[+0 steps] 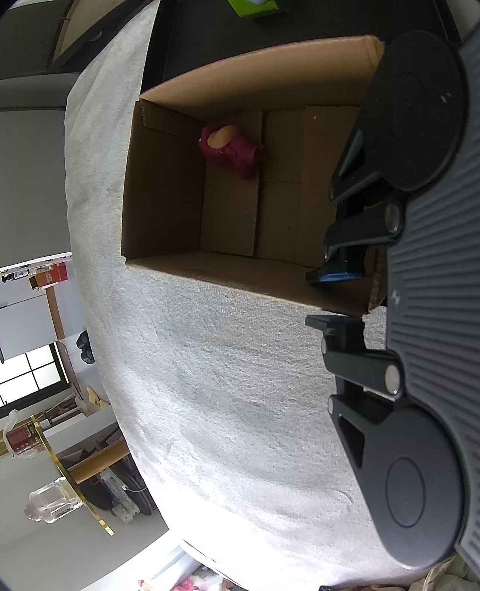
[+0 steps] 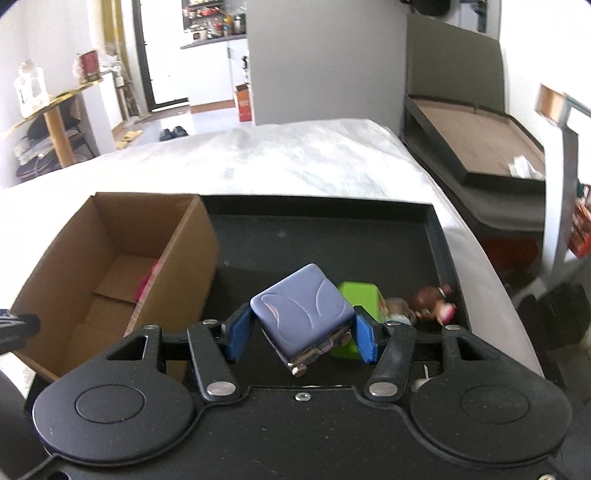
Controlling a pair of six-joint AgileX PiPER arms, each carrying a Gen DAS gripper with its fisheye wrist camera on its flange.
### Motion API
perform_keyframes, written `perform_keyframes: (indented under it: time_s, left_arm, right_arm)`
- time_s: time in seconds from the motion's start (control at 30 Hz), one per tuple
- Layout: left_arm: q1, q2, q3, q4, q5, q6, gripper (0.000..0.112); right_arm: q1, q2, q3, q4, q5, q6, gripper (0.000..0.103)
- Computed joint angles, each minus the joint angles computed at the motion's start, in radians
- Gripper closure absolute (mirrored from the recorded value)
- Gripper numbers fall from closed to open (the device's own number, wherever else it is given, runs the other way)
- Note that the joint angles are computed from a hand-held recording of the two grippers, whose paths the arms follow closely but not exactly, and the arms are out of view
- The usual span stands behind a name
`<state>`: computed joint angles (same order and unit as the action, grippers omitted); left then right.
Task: Organize rigid objects
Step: 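Carry the lavender cube into the cardboard box and release it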
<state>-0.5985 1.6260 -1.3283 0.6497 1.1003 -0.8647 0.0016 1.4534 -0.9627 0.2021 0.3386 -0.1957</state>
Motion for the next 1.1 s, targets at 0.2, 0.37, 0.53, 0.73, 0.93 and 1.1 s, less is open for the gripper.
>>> perform_keyframes:
  time_s: [0.2,0.37,0.53,0.73,0.93,1.1]
  left_arm:
    - [0.010,-0.007,0.003,-0.014,-0.011,0.000,0.096]
    - [0.014,-0.015,0.011,-0.019,-0.020,-0.005,0.097]
    - [0.023,-0.021,0.016,-0.031,-0.032,0.002,0.097]
    - [0.032,-0.024,0.018,-0.041,-0.045,0.003,0.097]
    - [0.044,-0.029,0.022,-0.056,-0.059,0.009,0.097]
    - [0.054,-0.032,0.021,-0.071,-0.064,0.030,0.097]
  right_arm:
    - [0.031,-0.013,-0.008,0.045,-0.018,-0.074,0.048]
    - [0.068,-0.015,-0.029,0.048,-0.017,-0.102,0.048]
    - [0.111,-0.015,-0.045,0.046,-0.039,-0.125,0.048]
    - [0.146,-0.002,-0.070,0.124,-0.048,-0.238,0.048]
    - [0.182,0.013,-0.090,0.101,-0.049,-0.233,0.048]
    - [0.210,0.023,-0.102,0.064,-0.051,-0.211,0.048]
